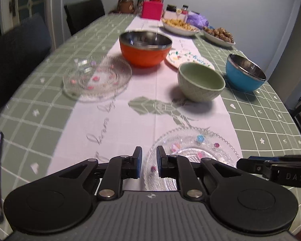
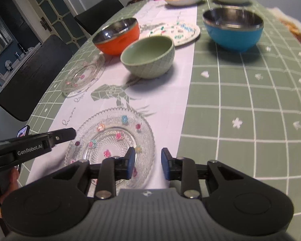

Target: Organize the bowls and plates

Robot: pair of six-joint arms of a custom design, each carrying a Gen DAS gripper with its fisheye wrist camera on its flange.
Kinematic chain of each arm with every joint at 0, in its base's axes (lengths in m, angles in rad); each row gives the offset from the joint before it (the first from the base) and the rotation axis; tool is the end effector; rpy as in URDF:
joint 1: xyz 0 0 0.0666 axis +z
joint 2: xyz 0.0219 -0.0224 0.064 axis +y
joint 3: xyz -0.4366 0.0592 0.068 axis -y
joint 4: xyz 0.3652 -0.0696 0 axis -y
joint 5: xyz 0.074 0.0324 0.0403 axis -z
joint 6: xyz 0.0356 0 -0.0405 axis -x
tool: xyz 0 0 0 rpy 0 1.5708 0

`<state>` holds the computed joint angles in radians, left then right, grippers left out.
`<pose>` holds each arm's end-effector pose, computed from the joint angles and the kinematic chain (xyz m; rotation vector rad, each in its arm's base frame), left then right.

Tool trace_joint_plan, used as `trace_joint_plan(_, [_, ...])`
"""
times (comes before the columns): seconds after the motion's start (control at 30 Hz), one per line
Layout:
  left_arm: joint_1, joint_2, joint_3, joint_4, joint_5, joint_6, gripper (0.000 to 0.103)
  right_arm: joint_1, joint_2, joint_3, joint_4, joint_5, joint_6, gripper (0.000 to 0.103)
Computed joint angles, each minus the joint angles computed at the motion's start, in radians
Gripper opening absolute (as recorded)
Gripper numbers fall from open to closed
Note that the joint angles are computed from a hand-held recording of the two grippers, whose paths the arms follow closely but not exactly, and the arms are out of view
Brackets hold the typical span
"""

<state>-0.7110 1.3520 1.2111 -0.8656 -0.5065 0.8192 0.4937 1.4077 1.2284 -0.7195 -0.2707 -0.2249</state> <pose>0.3225 -0.2555 0.4313 -0.3090 2.3825 -0.0338 0.3873 0.2188 0.4224 -0.4587 2.4935 0.6338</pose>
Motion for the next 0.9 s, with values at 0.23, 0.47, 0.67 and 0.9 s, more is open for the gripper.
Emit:
trace_joint_plan(0.23, [-0.017,-0.018,-0.018,0.078,-0.059,-0.031,0.022,-0.005,-0.011,-0.004,0.030,0.030,-0.005,0.034])
trace_joint_plan(0.47, [-0.016,-0.016,-0.002,0.083,-0.124,-0.079,0.027,0.013,-0.012,0.018,0.037,0.030,-0.003,0.042])
trace_joint_plan(0.67, [0.061,-0.013,0.051,0.052,-0.044,-0.108,0.027,0.054,0.026,0.080,0.032,0.053,-0.031,0.043])
trace_joint_plan(0.9, [0.189,-0.026,0.097,0.045,0.034,-0.374,0.027,0.092,0.103,0.175,0.025,0.039,-0.086,0.043])
